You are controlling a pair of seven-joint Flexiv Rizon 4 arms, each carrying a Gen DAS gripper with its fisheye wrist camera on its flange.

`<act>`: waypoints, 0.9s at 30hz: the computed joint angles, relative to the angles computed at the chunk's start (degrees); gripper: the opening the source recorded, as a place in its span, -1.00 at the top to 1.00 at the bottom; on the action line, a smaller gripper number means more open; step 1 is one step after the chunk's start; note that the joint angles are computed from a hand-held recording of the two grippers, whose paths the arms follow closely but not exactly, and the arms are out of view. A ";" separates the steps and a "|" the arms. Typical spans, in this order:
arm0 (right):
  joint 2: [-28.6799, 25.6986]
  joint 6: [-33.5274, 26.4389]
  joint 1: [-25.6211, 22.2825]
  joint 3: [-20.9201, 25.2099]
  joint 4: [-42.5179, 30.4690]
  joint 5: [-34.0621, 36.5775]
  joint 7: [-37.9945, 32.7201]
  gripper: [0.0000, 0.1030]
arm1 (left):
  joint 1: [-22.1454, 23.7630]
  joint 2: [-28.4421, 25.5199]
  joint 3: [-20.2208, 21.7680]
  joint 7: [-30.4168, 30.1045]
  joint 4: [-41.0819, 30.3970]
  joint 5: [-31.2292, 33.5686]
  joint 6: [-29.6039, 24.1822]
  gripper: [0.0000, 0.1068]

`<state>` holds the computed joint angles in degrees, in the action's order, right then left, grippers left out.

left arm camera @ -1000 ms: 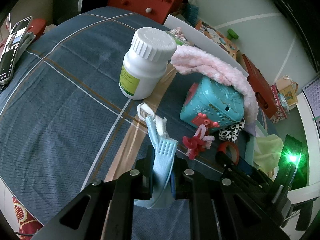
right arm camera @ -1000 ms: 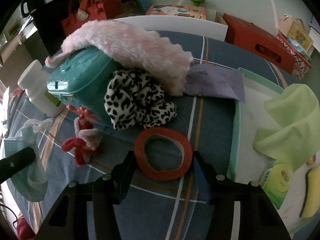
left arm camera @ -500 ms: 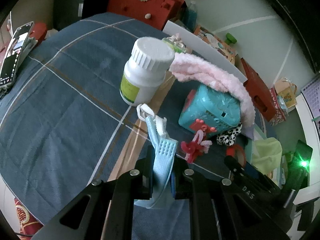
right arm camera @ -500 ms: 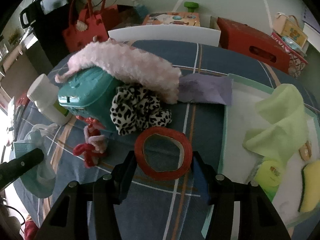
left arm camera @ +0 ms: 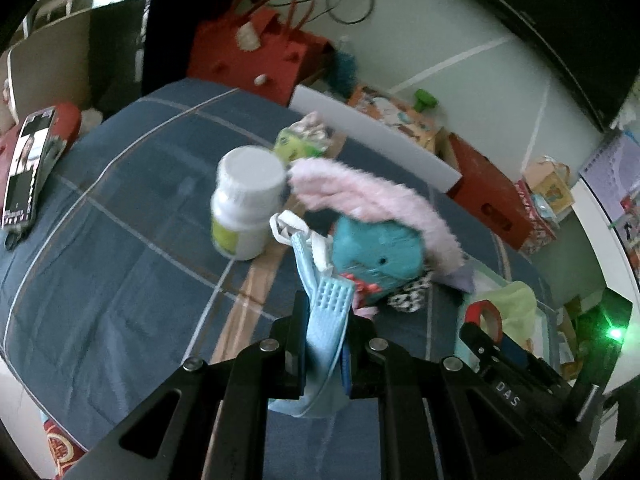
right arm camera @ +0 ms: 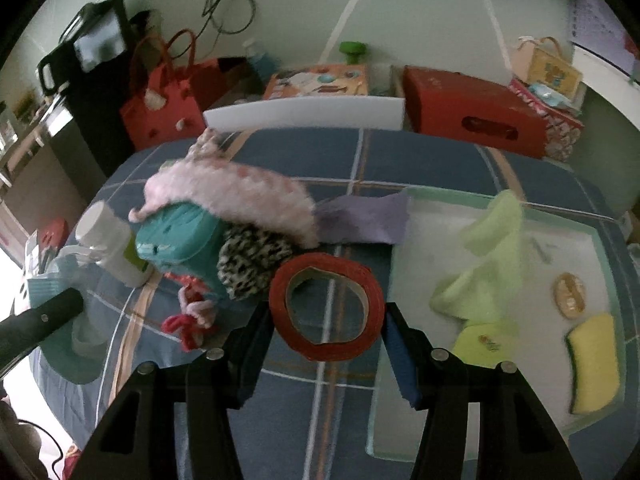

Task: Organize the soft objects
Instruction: 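Grasp the red tape roll with the right tool while the left tool holds the mask, then carry the mask into the tray with the left tool while the right drops the tape roll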

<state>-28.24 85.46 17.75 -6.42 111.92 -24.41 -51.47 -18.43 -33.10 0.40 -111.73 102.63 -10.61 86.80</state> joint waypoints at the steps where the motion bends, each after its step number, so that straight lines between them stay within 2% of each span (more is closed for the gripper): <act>1: 0.31 0.39 0.69 -1.30 0.43 -0.31 0.80 -0.13 | 0.07 -0.19 -0.46 0.52 -0.79 0.11 -0.35 0.76; 5: 1.56 1.79 3.71 -6.87 2.08 -2.29 4.47 -0.13 | 0.39 -0.43 -2.25 2.77 -2.91 0.35 -1.34 0.76; 13: 3.17 1.79 2.86 -10.22 3.30 -3.47 9.96 -0.13 | -1.32 -2.67 -3.28 7.14 -11.16 1.63 -5.89 0.76; 21: 6.00 2.19 6.41 -22.32 8.22 -10.07 21.62 -0.13 | -1.77 -7.02 -8.46 14.36 -18.27 0.52 -8.44 0.76; 27: 7.64 1.91 2.50 -22.60 10.28 -12.70 26.96 -0.13 | -2.32 -12.24 -12.91 22.44 -24.14 -1.98 -12.63 0.76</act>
<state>-20.59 87.37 20.25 -29.02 122.20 -37.11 -24.51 -20.75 -45.33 -12.52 -89.29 78.49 -12.60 74.17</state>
